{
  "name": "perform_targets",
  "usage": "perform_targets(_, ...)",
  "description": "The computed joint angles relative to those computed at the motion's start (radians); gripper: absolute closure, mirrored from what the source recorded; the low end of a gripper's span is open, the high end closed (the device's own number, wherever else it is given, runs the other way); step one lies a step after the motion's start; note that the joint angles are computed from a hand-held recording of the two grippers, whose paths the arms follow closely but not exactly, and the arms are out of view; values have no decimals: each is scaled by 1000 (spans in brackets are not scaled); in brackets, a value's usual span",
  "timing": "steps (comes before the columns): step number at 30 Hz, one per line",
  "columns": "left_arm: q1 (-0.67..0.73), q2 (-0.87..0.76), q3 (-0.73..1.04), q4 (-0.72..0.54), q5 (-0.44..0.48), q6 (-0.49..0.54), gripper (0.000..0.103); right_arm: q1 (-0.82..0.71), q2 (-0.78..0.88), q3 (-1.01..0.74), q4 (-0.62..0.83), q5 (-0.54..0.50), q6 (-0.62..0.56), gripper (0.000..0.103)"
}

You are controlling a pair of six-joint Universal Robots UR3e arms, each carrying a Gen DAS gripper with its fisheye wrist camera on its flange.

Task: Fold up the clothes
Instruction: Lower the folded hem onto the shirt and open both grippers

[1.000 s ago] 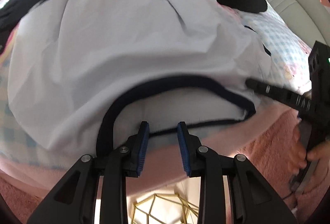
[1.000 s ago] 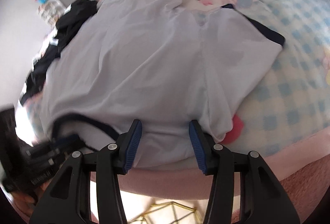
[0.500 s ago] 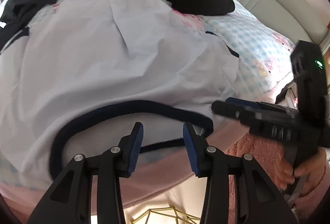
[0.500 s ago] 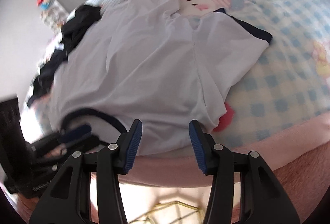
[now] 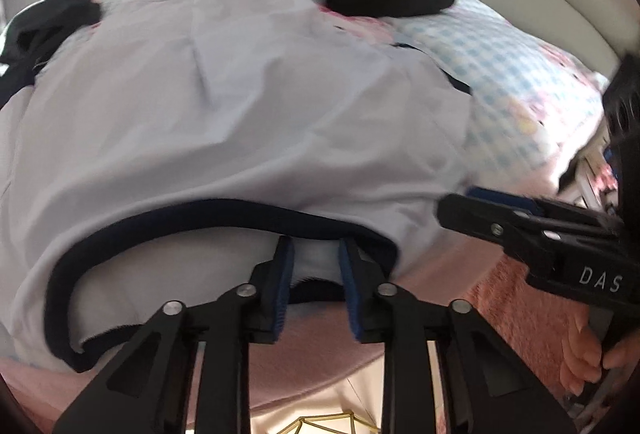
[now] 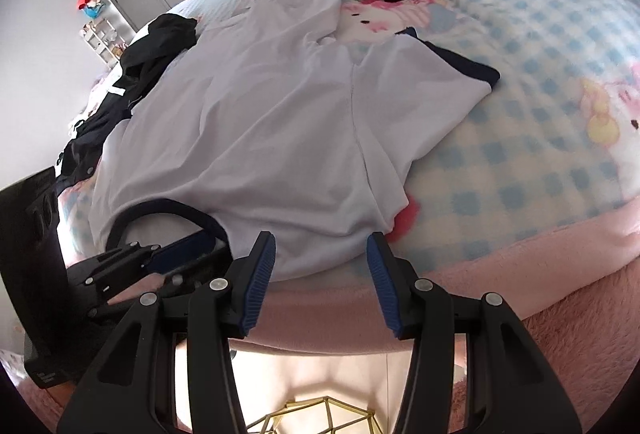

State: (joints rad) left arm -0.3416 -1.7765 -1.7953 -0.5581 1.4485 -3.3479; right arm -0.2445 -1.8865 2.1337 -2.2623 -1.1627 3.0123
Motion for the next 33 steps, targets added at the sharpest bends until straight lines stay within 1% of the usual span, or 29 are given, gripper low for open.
perform_targets(1,8,4,-4,-4,4,-4,79,2,8,10,-26,13,5,54)
perform_targets(2,20,5,-7,-17,-20,8,79,45,58,-12,-65,-22,46,54)
perform_targets(4,29,4,-19,-14,-48,31,81,72,104,-31,-77,-40,51,54)
perform_targets(5,33,5,-24,-12,-70,49,81,81,131,-40,-75,-35,45,51)
perform_targets(6,30,2,-21,-12,-80,60,81,74,161,-48,-58,-7,25,47)
perform_targets(7,26,-6,-15,-9,-90,68,80,62,185,-46,-45,21,9,47)
perform_targets(8,23,-11,-12,-8,-97,72,79,57,194,-37,-50,24,6,48)
perform_targets(11,12,-10,-16,1,-104,96,79,51,162,-21,-43,23,-15,48)
perform_targets(15,24,28,-51,-23,-137,159,79,91,145,-33,-32,-34,-44,48)
perform_targets(17,26,38,-57,-53,-147,182,79,83,117,-17,-50,-14,-36,48)
perform_targets(19,32,51,-77,-77,-167,201,79,68,105,3,-90,29,-29,48)
perform_targets(21,37,66,-109,-78,-169,188,79,88,140,-5,-123,21,-21,47)
perform_targets(24,68,108,-162,-68,-204,161,78,133,197,-14,-162,-38,-30,47)
perform_targets(25,84,131,-178,-73,-216,160,76,139,203,-12,-169,-47,-36,47)
perform_targets(29,167,229,-234,-114,-270,173,76,126,183,-27,-84,-45,-102,47)
perform_targets(33,280,365,-317,-139,-312,173,76,86,115,-36,6,-17,-108,47)
